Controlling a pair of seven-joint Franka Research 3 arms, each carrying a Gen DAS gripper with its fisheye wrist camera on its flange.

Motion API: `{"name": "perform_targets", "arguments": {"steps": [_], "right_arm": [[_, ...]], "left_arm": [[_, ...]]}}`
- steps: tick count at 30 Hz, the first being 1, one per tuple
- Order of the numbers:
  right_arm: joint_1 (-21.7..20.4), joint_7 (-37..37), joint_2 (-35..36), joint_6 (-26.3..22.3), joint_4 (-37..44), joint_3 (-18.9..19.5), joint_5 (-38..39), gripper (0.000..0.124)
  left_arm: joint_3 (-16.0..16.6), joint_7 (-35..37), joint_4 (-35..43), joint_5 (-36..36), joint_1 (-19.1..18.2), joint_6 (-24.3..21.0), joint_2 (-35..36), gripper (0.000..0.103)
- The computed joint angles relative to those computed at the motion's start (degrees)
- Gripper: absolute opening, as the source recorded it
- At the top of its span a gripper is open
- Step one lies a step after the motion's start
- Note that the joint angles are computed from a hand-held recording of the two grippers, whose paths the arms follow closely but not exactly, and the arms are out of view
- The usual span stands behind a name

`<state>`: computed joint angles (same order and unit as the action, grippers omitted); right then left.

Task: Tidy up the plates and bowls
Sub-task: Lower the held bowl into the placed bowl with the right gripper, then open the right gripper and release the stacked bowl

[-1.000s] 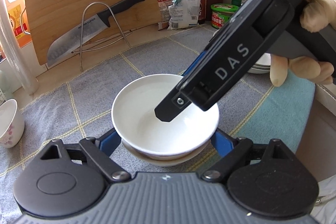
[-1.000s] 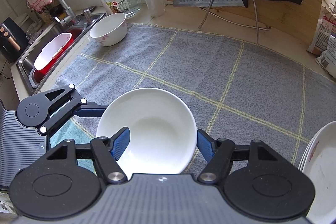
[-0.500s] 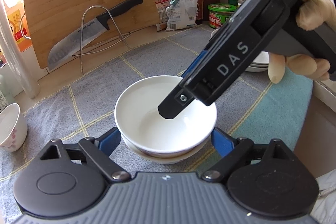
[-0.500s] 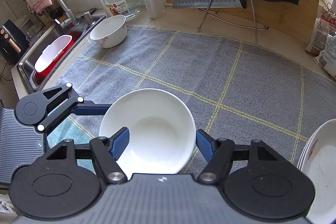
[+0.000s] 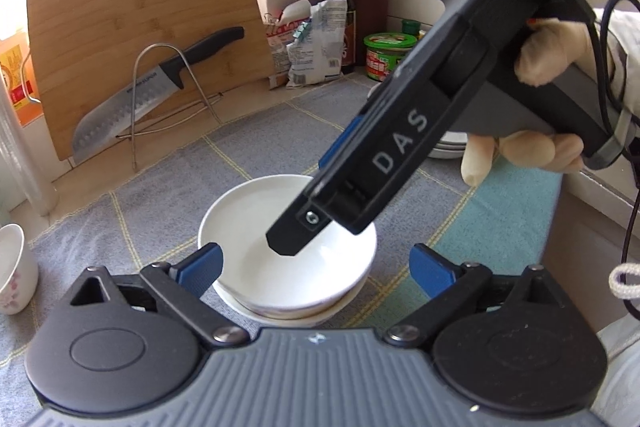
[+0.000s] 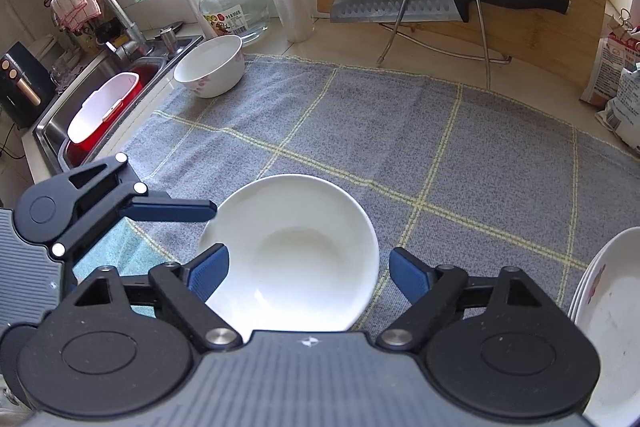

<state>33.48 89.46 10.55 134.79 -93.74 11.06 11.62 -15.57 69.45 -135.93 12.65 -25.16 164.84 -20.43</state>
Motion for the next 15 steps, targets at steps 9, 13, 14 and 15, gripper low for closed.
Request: {"name": "perform_targets", "arguments": {"steps": [9,13,14,15], "right_arm": [[0.56,2.48,-0.85,0.73,-0.82,-0.14,-2.23,0.095],[1.08,4.52,-0.99,1.32,-0.90,-0.25,-4.35,0.100],[1.20,5.02,-1.02,1.55,-0.90,-0.24,-4.79,0.102],[1.41,5.80,-1.06,1.60,-0.79,-0.29,-5.54,0.102]], "left_arm": [[2.25,3.51,-1.05,-3.16,-2.28,1.85,0.11,0.099],[2.86,3.71,-2.62,-4.79,-2.48,4.64,-0.90,0.099],[2.91,3.40,-3.01,-4.90,-2.38,5.59,-1.19,0.099],[2.76,2.75,-3.41,-4.80,-2.00,6.45,-1.52,0.100]]}}
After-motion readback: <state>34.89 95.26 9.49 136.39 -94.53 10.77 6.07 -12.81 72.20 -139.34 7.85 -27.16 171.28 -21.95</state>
